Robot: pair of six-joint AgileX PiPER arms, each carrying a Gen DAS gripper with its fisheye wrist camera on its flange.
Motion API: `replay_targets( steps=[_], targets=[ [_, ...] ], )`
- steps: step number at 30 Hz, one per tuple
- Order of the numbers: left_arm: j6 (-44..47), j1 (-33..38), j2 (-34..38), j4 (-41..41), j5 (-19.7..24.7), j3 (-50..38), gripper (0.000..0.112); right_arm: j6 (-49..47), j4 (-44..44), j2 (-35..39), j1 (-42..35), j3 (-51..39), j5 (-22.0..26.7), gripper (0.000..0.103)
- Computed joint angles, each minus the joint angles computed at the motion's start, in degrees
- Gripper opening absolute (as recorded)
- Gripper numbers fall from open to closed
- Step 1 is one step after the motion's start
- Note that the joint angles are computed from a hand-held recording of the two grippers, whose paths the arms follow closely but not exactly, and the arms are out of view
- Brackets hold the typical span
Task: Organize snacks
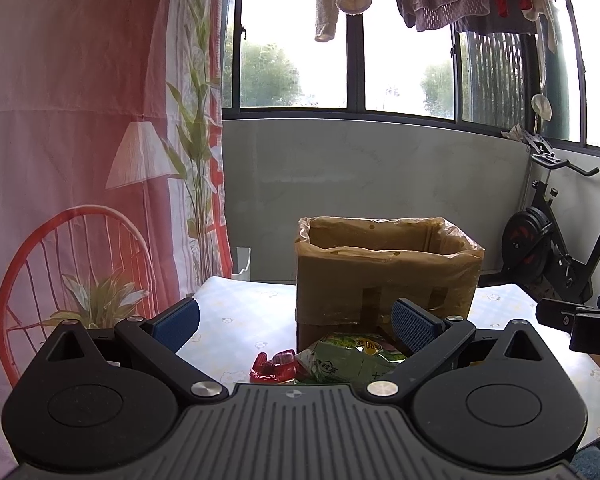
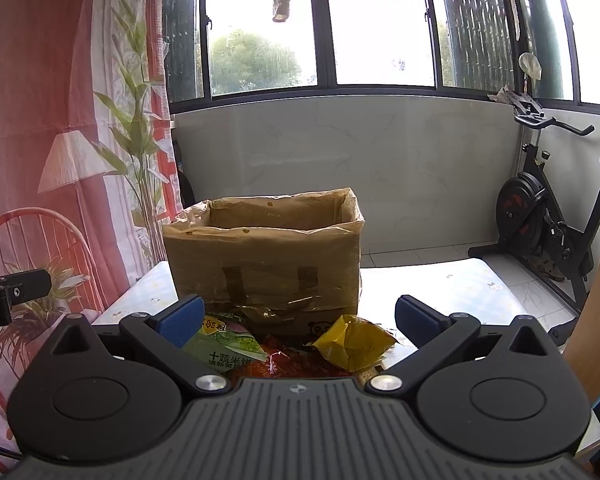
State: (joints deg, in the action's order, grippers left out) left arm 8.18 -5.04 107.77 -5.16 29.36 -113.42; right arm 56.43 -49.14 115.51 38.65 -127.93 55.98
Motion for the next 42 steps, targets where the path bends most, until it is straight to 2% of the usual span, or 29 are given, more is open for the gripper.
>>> replay_targets(
  steps=[2,5,9,15,17,20,22,24,25,27,31,34,42],
  targets=[
    [0.2,0.4,0.9,-0.4,0.1,-1.3,0.103,2.1,-1.4,-0.5,-0.1,1.1,-0.5,0.103],
    [0.3,1.2,2.7,-1.2,0.4,-3.9,0.103,5.7,-3.2,-2.7,-1.3,5.4,-4.3,0.103],
    [-4.4,1.4,5.9,2.9,1.5,-8.3,0.103,9.1,-7.4,-3.6,-2.8,8.5,-7.4,0.103],
    [-5.9,1.7,10.7,3.5,2.3,-13.9,0.103,8.6,-7.7,-2.3,-5.5,8.8,-10.2,0.103],
    [-6.2,1.7,11.9,3.9,1.4,-14.3,0.103,8.4,-8.5,-1.4,-6.3,9.1,-11.5,0.103],
    [-10.8,1.0,12.6,8.7,-2.9,-11.5,0.103,5.1,-5.1,0.3,-7.9,9.2,-14.3,0.103],
    [-11.9,0.9,13.9,9.4,-3.5,-11.5,0.103,-1.6,1.5,1.1,-9.3,9.9,-16.4,0.103],
    [-10.3,1.1,15.7,7.5,-2.2,-13.0,0.103,-9.9,7.7,3.0,-9.9,9.1,-16.6,0.103],
    [-9.6,1.1,17.0,7.0,-1.3,-14.3,0.103,-13.7,9.4,5.0,-9.7,7.0,-14.6,0.103],
    [-8.8,1.2,19.2,6.5,0.6,-16.7,0.103,-16.6,9.5,7.0,-9.3,6.8,-14.1,0.102],
    [-5.1,1.8,22.1,3.1,2.7,-19.3,0.103,-22.3,14.3,9.1,-10.6,8.5,-16.4,0.097],
    [-2.4,2.3,25.1,0.7,6.2,-23.5,0.103,-29.4,24.5,11.0,-13.0,6.4,-16.3,0.09],
    [4.9,3.0,28.0,-3.8,8.7,-24.2,0.103,-34.5,31.8,15.2,-15.1,1.5,-12.3,0.09]
  ],
)
